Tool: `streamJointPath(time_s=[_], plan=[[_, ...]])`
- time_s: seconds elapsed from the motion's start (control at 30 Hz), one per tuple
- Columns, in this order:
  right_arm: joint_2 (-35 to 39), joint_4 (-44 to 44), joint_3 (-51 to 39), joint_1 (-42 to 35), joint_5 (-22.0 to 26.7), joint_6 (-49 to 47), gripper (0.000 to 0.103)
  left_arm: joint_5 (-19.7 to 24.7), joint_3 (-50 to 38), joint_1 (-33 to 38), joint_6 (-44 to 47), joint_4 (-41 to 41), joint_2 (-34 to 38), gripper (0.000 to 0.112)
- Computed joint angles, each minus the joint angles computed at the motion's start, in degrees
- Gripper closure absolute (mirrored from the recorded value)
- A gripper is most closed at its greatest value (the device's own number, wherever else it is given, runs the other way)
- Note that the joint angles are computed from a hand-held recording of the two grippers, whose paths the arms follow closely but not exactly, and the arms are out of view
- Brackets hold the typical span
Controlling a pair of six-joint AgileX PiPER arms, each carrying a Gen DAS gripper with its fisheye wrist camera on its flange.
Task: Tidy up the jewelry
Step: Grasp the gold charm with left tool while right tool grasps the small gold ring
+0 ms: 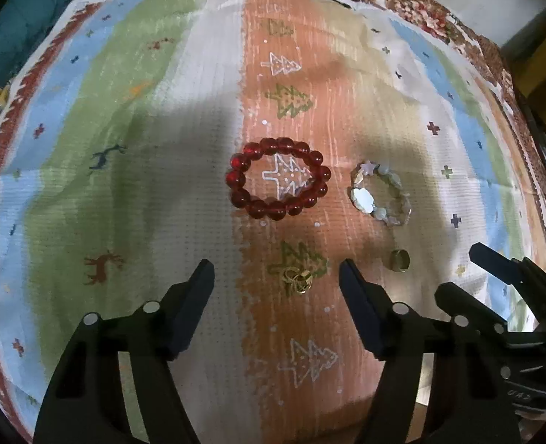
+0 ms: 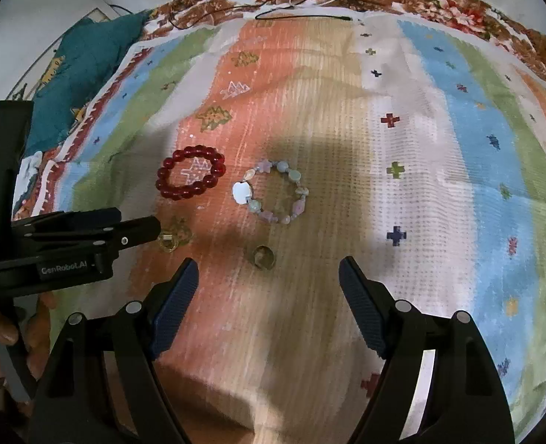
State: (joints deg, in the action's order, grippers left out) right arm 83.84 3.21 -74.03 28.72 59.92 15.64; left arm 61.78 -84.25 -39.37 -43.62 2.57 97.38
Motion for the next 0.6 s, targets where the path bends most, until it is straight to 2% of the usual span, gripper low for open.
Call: streamJointPath(time_s=[0.2,0.4,0.47,0.6], plan=[[2.6,0.4,0.2,-0.3,-1.9,-2.0,0.026,-0.9,0.1,0.8,2.1,-2.0,2.2,0.058],[5.1,1.6,0.0,-1.1,-2.8,-4.0,0.036,-1.8,0.1,1.2,2.6,-2.8,3.2,0.065],[5.7,2.1,0.1,-1.3,-3.1,-4.5,0.041,-2.1,0.3,1.5,3.1,-3.7,3.2,0.073],[6.9,3.0,0.0,-1.9,-3.4,-5.2,0.048,-2.0,0.4,1.8,4.0,-4.6,3.0,0.080]])
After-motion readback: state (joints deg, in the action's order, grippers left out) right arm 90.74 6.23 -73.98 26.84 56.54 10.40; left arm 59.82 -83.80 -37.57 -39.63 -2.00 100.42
